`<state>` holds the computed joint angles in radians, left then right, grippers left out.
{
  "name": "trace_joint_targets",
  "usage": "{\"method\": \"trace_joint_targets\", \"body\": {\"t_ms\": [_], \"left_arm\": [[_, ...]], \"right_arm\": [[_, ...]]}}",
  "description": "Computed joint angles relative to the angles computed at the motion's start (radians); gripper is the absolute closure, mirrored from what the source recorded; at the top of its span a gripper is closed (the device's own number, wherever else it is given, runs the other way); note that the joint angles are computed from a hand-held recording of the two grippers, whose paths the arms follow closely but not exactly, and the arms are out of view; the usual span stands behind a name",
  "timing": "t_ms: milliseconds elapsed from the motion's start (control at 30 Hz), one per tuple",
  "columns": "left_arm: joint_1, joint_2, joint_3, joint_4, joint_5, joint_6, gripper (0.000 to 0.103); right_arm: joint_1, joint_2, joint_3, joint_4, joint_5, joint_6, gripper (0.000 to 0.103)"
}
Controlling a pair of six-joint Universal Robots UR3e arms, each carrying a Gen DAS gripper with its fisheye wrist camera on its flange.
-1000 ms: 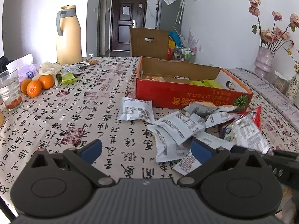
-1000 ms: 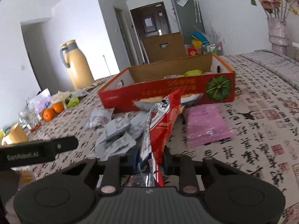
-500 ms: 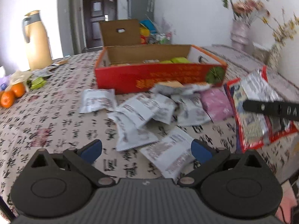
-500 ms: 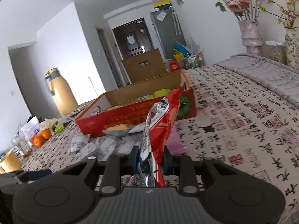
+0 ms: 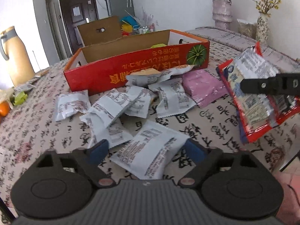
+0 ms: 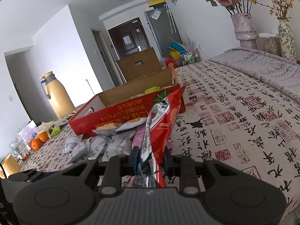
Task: Organize snacks
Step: 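Lift the chip bag with right while left grasps a white packet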
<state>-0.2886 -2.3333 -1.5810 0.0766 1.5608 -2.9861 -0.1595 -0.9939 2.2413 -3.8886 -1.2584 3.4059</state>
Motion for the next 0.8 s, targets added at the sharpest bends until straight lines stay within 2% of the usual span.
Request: {"method": "trace_joint_targets", "body": {"t_ms": [33, 100, 200, 367, 400, 800], "left_arm": [[0.004, 0.004, -0.002, -0.007, -0.014, -0.007, 0.022], [0.019, 0.019, -0.015, -0.021, -0.052, -0.019, 0.033], [0.032, 0.032, -0.015, -0.053, -0.093, -0.044, 0.041], [0.029, 0.041, -0.017, -0.061, -0.086, -0.064, 0.048], [0.030, 0.042, -0.018, -0.060, -0.089, -0.069, 0.057], [0.022, 0.069, -0.055, -0.013, -0.077, -0.091, 0.059]], "right_arm": [[0.000, 0.001, -0.003, 0.003, 0.002, 0.000, 0.079], [-0.003, 0.005, -0.001, 0.001, 0.011, -0.001, 0.079], [-0.009, 0.008, 0.001, -0.002, 0.026, -0.004, 0.079], [-0.017, 0.004, 0.017, -0.013, 0.041, -0.009, 0.079], [-0.018, 0.004, 0.017, -0.014, 0.041, -0.009, 0.079], [-0.018, -0.002, 0.031, -0.028, 0.045, -0.011, 0.079]]}}
